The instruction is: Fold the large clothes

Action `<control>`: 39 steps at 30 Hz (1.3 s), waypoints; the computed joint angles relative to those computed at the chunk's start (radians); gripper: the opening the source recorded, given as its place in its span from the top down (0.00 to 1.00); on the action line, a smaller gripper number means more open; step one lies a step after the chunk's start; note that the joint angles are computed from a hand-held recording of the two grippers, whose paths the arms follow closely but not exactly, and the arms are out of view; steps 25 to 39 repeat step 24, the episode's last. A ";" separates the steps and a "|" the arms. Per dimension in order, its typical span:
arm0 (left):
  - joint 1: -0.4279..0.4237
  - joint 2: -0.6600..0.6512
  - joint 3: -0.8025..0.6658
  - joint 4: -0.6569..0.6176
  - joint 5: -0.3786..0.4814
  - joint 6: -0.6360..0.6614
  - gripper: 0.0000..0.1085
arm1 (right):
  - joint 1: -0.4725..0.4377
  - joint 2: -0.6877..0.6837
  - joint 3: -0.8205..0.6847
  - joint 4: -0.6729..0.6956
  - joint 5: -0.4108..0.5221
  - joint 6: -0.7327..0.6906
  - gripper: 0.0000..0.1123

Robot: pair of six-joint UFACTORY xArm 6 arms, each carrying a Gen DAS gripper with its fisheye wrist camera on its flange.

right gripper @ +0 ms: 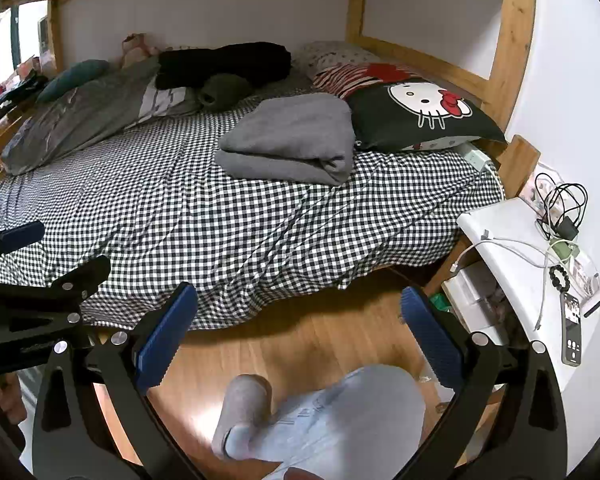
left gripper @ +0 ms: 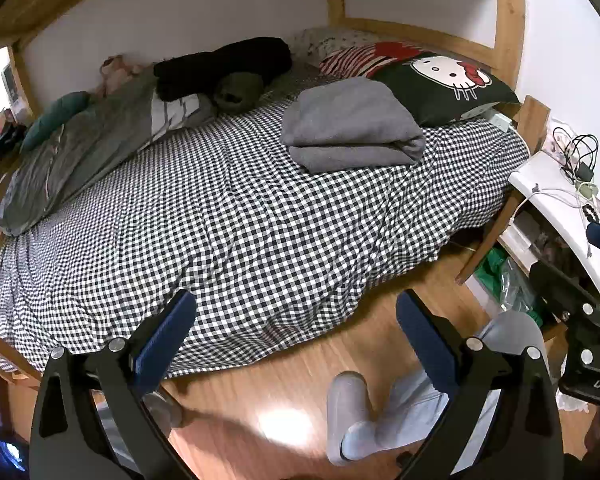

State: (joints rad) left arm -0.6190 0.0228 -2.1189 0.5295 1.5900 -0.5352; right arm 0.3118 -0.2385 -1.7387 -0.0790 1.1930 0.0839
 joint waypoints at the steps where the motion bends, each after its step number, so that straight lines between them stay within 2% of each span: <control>1: 0.000 -0.001 0.002 0.001 -0.001 0.000 0.09 | 0.001 -0.001 0.001 0.001 -0.001 -0.001 0.11; 13: -0.021 -0.005 0.021 0.064 -0.003 -0.003 0.09 | 0.002 -0.009 0.014 0.011 -0.008 0.001 0.11; 19: -0.005 0.006 -0.002 0.016 0.000 -0.009 0.09 | 0.001 -0.010 0.015 0.010 -0.010 0.000 0.11; 39: -0.005 0.006 -0.005 0.012 0.002 -0.009 0.09 | -0.002 -0.012 0.019 0.009 -0.011 0.003 0.11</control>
